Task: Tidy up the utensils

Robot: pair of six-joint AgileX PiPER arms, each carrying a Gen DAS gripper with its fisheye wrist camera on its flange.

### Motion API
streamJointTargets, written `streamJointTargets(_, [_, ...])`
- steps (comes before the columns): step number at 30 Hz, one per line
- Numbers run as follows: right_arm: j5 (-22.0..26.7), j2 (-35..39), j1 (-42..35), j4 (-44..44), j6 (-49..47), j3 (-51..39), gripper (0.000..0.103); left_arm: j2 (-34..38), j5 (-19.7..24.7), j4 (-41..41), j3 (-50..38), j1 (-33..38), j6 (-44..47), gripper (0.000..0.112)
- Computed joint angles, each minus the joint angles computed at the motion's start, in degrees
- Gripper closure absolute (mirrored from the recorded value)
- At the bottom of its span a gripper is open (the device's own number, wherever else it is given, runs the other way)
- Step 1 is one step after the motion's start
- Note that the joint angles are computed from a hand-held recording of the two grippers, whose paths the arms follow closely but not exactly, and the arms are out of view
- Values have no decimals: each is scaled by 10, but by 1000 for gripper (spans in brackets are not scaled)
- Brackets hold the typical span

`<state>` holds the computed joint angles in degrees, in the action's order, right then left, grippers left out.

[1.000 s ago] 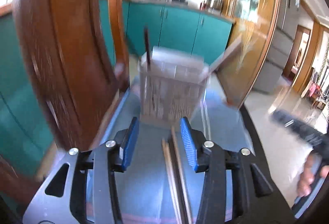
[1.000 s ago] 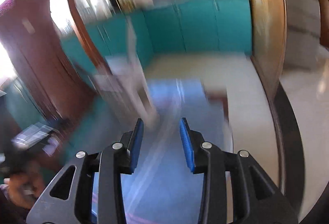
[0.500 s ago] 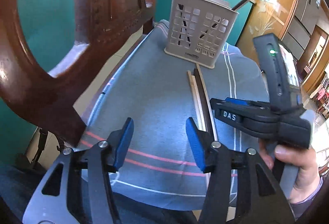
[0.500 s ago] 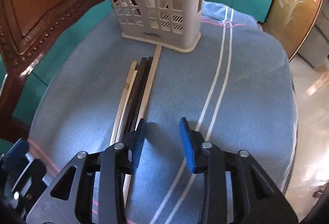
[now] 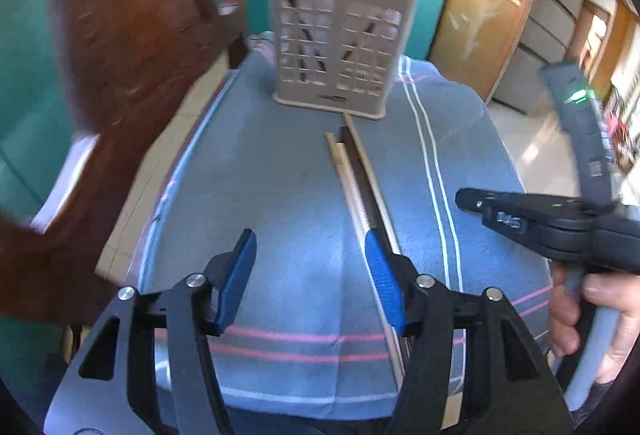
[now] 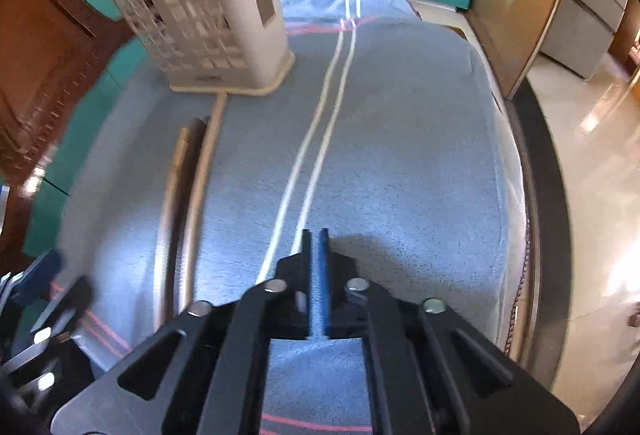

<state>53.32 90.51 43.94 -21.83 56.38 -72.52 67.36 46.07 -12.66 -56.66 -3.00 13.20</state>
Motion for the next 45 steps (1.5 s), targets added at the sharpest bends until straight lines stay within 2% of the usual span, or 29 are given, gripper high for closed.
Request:
streamJointTargets(1, [-3,-2,2,-6,3,3,63,17,-3,5,-8,-14,1,54])
streamJointTargets(2, [-7,-2,5,-10,2,4,61,24,-7,8,-11,-21,-1,54])
streamJointTargets(7, [0,56,6,2,-41,-38,61,56,-23,23,-22,-50,-33,54])
streamJointTargets(9, [18,72,16,-27,-34,-54,62,62,-31,55,-25,-65,-61,54])
streamJointTargets(11, [27,77,28,-48,-16,-56,82,67,-35,64,-27,-66,-67,51])
streamJointTargets(12, [22,75,20,-44,-19,-53,86,68,-36,59,-26,-63,-63,51])
streamJointTargets(13, [18,70,11,-36,-21,-48,96,68,-36,51,-25,-57,-56,50])
streamJointTargets(15, [5,55,-7,-17,-26,-30,103,69,-38,53,-21,-53,-55,50])
streamJointTargets(18, [0,28,-25,2,-27,-4,103,76,-35,50,-24,-45,-47,50])
streamJointTargets(23, [-26,-18,-43,25,-40,30,102,110,-24,-8,-43,-16,7,51])
streamJointTargets(28, [-31,-9,-50,38,-67,7,85,151,-10,-57,-73,-3,55,56])
streamJointTargets(29, [-32,-2,-53,44,-75,-2,80,155,-7,-66,-77,1,61,67])
streamJointTargets(31, [-42,16,-65,75,-108,-26,78,175,25,-99,-95,22,93,84])
streamJointTargets(34, [-63,58,-76,115,-162,-76,78,177,43,-142,-91,55,145,93])
streamJointTargets(39, [-42,186,-70,129,-193,-231,78,156,34,-149,-63,62,176,93])
streamJointTargets(44, [14,278,-45,47,-121,-353,78,144,51,-151,-55,74,161,93])
streamJointTargets(45, [39,295,-40,25,-105,-374,79,141,48,-149,-50,75,163,93])
